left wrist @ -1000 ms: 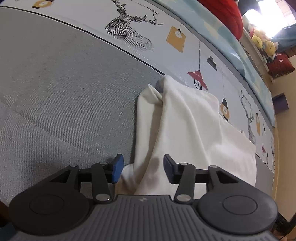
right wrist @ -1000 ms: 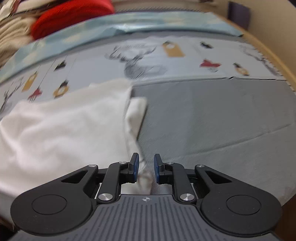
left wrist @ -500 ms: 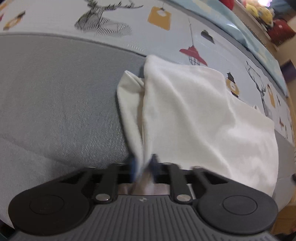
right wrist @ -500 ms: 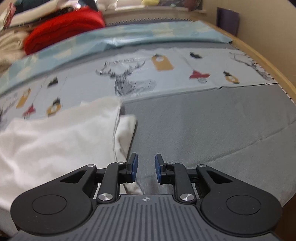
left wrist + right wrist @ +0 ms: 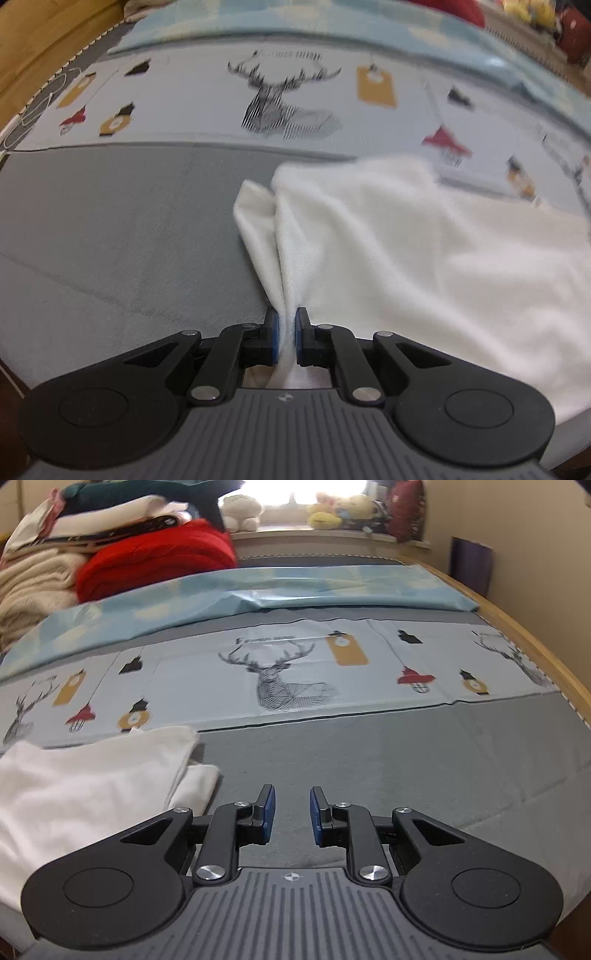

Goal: Fold small clothes

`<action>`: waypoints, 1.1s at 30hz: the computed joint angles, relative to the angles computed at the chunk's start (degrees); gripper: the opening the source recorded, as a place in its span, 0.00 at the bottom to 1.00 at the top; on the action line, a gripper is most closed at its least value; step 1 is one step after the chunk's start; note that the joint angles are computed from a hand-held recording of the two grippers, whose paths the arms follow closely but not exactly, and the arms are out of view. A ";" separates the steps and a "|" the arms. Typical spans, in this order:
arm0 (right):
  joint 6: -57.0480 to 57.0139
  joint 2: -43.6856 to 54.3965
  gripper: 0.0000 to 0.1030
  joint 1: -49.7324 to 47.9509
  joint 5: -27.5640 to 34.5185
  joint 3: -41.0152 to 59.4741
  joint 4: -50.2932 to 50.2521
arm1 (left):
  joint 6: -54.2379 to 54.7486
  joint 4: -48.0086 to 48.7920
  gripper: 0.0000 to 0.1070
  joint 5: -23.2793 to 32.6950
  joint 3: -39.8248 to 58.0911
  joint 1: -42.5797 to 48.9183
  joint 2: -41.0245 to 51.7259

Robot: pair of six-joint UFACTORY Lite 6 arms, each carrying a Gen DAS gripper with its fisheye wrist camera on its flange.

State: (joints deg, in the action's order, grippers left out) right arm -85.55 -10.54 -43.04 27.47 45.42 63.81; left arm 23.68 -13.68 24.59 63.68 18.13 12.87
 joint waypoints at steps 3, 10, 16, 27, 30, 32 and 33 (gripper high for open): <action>-0.02 -0.77 0.20 2.05 -1.57 -1.43 -1.60 | 8.93 -14.16 0.07 4.94 1.61 0.20 -2.11; -0.53 -1.00 0.20 1.11 -0.59 -1.62 -0.16 | 12.04 -32.29 0.07 9.85 4.38 -16.38 -4.69; -0.99 -0.35 0.20 -0.71 -0.40 -1.73 -1.03 | 6.78 -38.55 0.07 2.91 9.28 -34.75 -0.08; 5.58 2.02 0.20 -1.84 4.25 0.62 -3.98 | 19.54 -54.67 0.13 7.10 8.41 -35.80 -0.02; 9.98 3.56 0.21 -0.67 7.60 1.99 -5.49 | 15.55 -48.26 0.13 10.37 6.84 -30.15 -0.54; 13.42 4.56 0.25 0.52 10.18 2.61 -6.73 | 13.19 -41.36 0.13 12.90 6.71 -27.84 -0.17; 15.53 5.22 0.27 1.44 11.85 2.90 -7.76 | 12.02 -37.24 0.13 13.71 6.59 -27.15 0.10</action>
